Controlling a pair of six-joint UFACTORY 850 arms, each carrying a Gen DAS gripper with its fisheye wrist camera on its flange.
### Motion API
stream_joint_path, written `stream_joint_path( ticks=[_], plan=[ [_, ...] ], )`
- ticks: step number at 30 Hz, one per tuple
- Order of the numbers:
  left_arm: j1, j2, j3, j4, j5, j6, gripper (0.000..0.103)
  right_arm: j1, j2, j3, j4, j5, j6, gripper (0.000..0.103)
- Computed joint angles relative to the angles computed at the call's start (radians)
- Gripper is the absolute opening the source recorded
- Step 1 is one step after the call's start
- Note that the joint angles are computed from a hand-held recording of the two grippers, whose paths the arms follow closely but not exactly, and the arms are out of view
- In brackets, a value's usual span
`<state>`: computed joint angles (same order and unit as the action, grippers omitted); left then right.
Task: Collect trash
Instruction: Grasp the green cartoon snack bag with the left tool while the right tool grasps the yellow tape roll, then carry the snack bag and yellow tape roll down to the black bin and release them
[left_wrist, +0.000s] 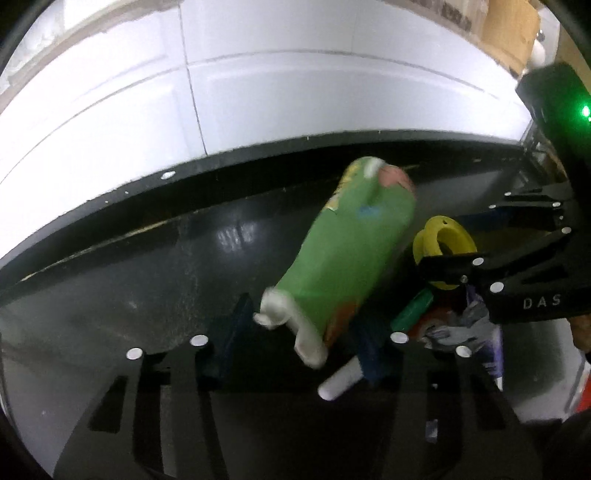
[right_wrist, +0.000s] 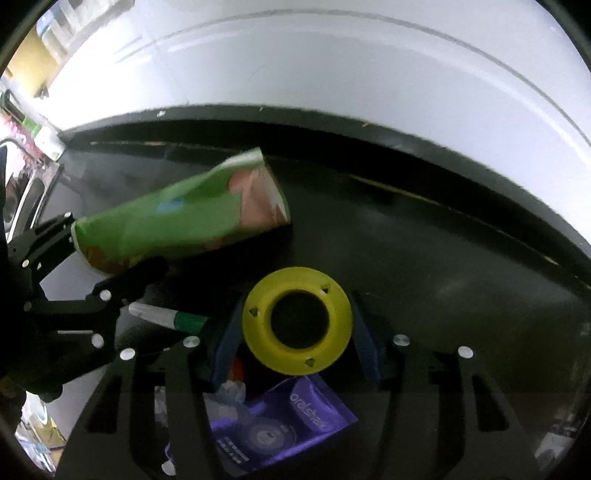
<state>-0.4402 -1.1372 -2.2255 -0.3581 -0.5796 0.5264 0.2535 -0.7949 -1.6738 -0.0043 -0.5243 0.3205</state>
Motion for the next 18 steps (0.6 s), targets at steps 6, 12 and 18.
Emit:
stream_joint_path(
  ticks=[6, 12, 18],
  plan=[
    [-0.001, 0.095, 0.127, -0.059, 0.046, 0.049, 0.01, 0.004, 0.067, 0.072, -0.043, 0.044, 0.048, 0.055],
    [0.005, 0.183, 0.251, -0.143, 0.077, 0.083, 0.01, 0.016, 0.119, 0.125, -0.075, 0.08, 0.096, 0.055],
    [-0.008, 0.281, 0.392, -0.139, 0.159, 0.077, 0.01, 0.03, 0.18, 0.181, -0.12, 0.114, 0.146, 0.055]
  ],
)
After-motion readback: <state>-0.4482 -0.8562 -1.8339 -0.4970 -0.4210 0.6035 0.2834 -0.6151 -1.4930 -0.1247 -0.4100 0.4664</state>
